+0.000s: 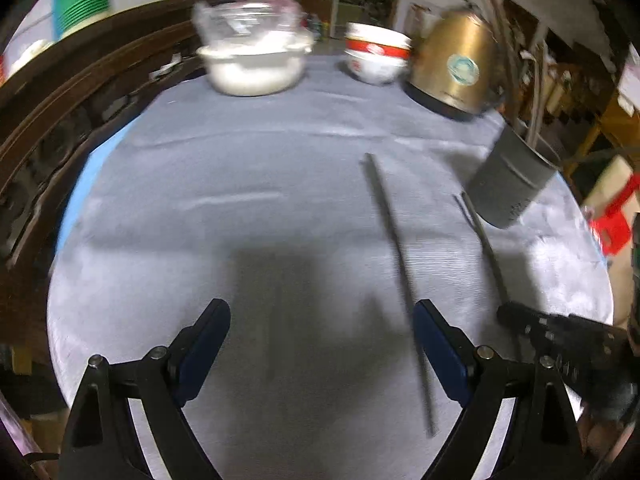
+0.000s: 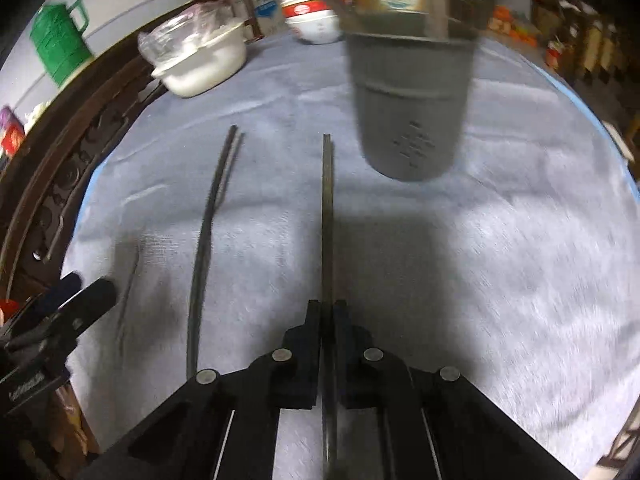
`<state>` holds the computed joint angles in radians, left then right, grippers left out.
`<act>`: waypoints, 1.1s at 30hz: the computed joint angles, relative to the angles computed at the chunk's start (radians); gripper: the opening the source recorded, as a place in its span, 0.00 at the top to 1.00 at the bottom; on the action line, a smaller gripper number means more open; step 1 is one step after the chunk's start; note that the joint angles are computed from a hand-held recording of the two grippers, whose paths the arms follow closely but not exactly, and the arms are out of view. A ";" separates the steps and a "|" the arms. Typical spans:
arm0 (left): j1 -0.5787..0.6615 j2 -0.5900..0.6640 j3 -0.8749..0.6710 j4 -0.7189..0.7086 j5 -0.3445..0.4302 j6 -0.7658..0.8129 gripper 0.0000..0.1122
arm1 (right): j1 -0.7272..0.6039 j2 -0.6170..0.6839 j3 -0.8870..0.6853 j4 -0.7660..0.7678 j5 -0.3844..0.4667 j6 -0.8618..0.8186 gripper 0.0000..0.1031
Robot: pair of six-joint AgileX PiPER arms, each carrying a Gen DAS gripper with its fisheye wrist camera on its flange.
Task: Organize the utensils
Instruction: 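Pinch one chopstick with the right tool while the left tool pinches the last one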
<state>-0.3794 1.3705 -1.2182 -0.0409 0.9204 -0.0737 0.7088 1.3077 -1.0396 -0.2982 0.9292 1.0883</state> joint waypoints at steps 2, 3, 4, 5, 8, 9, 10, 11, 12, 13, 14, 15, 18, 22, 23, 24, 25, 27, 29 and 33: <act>-0.062 0.057 -0.049 0.030 0.022 -0.033 0.18 | -0.004 -0.017 0.020 0.007 -0.022 0.012 0.94; -0.085 0.077 -0.062 0.045 0.029 -0.050 0.18 | -0.006 -0.023 0.027 0.010 -0.029 0.015 0.94; -0.109 0.099 -0.076 0.066 0.039 -0.068 0.18 | -0.008 -0.031 0.038 0.014 -0.042 0.017 0.94; -0.126 0.118 -0.085 0.081 0.048 -0.076 0.24 | -0.011 -0.036 0.046 0.022 -0.055 0.014 0.94; -0.136 0.139 -0.086 0.096 0.067 -0.070 0.79 | -0.011 -0.054 0.067 0.035 -0.080 0.015 0.94; -0.129 0.146 -0.092 0.092 0.088 -0.058 0.94 | -0.007 -0.061 0.074 0.038 -0.085 0.021 0.94; -0.110 0.140 -0.086 0.062 0.088 -0.029 0.95 | -0.003 -0.066 0.078 0.043 -0.091 0.024 0.94; -0.077 0.132 -0.075 0.013 0.093 0.015 0.95 | 0.002 -0.064 0.078 0.042 -0.093 0.028 0.94; -0.051 0.116 -0.054 -0.015 0.093 0.046 0.95 | 0.006 -0.062 0.077 0.044 -0.096 0.030 0.94; -0.027 0.090 -0.021 -0.032 0.088 0.072 0.95 | 0.009 -0.062 0.078 0.056 -0.107 0.027 0.94; -0.002 0.060 0.015 -0.048 0.084 0.100 0.95 | 0.013 -0.058 0.076 0.061 -0.112 0.029 0.94; 0.011 0.039 0.033 -0.059 0.090 0.113 0.95 | 0.025 -0.054 0.074 0.060 -0.115 0.037 0.94; 0.086 -0.028 0.100 -0.125 0.115 0.186 0.95 | 0.058 -0.041 0.064 0.059 -0.118 0.054 0.94; 0.208 -0.011 0.093 -0.294 0.193 0.272 0.82 | 0.055 -0.010 0.023 0.092 -0.089 -0.008 0.91; 0.230 0.006 0.076 -0.336 0.220 0.294 0.61 | 0.044 -0.003 0.011 0.109 -0.077 -0.035 0.91; 0.240 0.017 0.058 -0.353 0.230 0.294 0.44 | 0.032 0.003 -0.009 0.123 -0.053 -0.060 0.91; 0.252 0.021 0.045 -0.361 0.218 0.293 0.42 | 0.028 0.002 -0.022 0.112 -0.036 -0.060 0.91; 0.241 0.040 0.001 -0.332 0.191 0.268 0.42 | 0.012 0.004 -0.054 0.093 -0.004 -0.063 0.90; 0.216 0.093 -0.074 -0.287 0.186 0.254 0.42 | -0.022 0.020 -0.090 0.102 0.014 -0.092 0.90; 0.137 0.211 -0.224 -0.168 0.230 0.217 0.42 | -0.120 0.122 -0.208 0.191 0.056 -0.243 0.90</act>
<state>-0.2420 1.5816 -1.4421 -0.2084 1.1501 0.1432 0.5891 1.4300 -1.2478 -0.1068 0.9849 0.8451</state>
